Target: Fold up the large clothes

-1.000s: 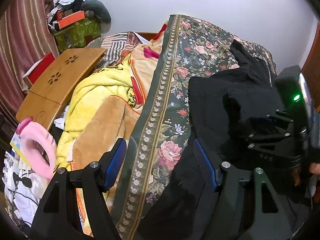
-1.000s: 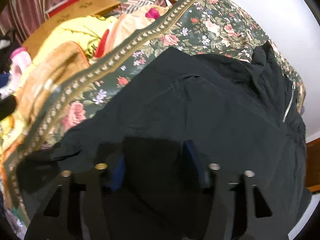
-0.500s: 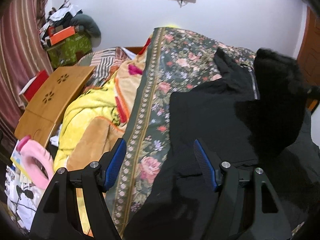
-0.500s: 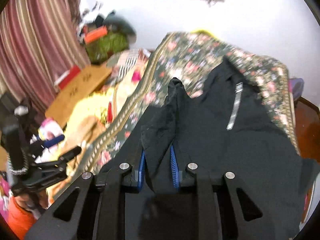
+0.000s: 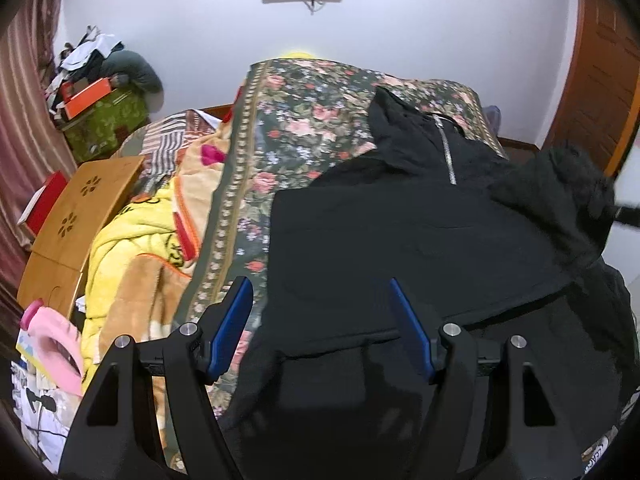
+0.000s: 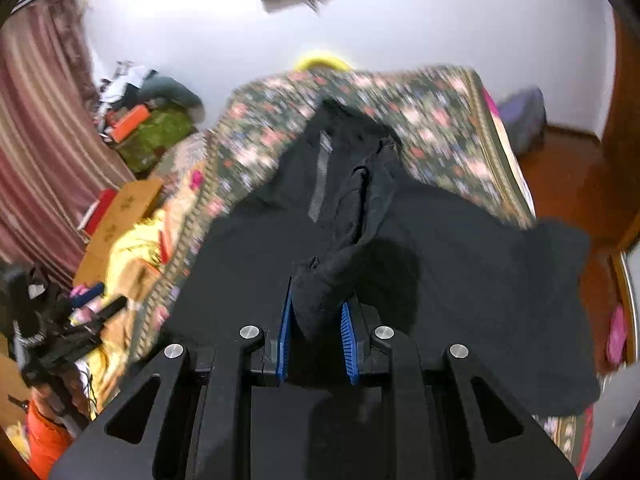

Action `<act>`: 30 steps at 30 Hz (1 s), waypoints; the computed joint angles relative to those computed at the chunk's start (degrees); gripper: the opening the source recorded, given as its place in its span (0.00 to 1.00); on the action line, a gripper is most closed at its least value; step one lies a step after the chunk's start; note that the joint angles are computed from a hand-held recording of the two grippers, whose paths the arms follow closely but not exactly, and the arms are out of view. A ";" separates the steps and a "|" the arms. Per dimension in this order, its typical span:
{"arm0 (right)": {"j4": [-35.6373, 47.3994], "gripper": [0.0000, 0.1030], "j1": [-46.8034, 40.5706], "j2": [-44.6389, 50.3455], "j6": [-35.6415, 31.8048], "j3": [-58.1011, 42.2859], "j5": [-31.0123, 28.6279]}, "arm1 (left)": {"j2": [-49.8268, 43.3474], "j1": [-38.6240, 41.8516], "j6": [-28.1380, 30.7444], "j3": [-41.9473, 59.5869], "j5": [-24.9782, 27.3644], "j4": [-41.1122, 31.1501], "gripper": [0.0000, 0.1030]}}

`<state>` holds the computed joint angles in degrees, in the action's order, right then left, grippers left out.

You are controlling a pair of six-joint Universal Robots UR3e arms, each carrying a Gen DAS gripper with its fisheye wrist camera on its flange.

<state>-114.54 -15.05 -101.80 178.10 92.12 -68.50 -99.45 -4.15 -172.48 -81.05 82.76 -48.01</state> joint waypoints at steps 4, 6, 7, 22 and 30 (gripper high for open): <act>0.25 0.19 -1.98 -1.88 -0.72 6.36 -0.40 | -1.45 -2.73 -0.93 1.41 0.77 -1.14 0.67; -0.40 0.25 -2.81 -3.03 -0.50 8.60 -1.41 | -2.20 -4.01 -1.47 1.85 1.42 -1.36 0.67; -1.39 0.25 -3.14 -3.77 0.23 9.72 -2.05 | -2.60 -4.66 -1.74 2.15 1.75 -1.53 0.67; 20.29 0.53 -31.28 -23.70 -15.76 10.90 10.75 | -11.03 -13.55 -4.03 14.26 5.65 -5.20 0.67; 45.62 0.54 -59.89 -30.99 -35.56 6.29 18.81 | -17.84 -17.89 -5.40 25.10 7.18 -8.12 0.67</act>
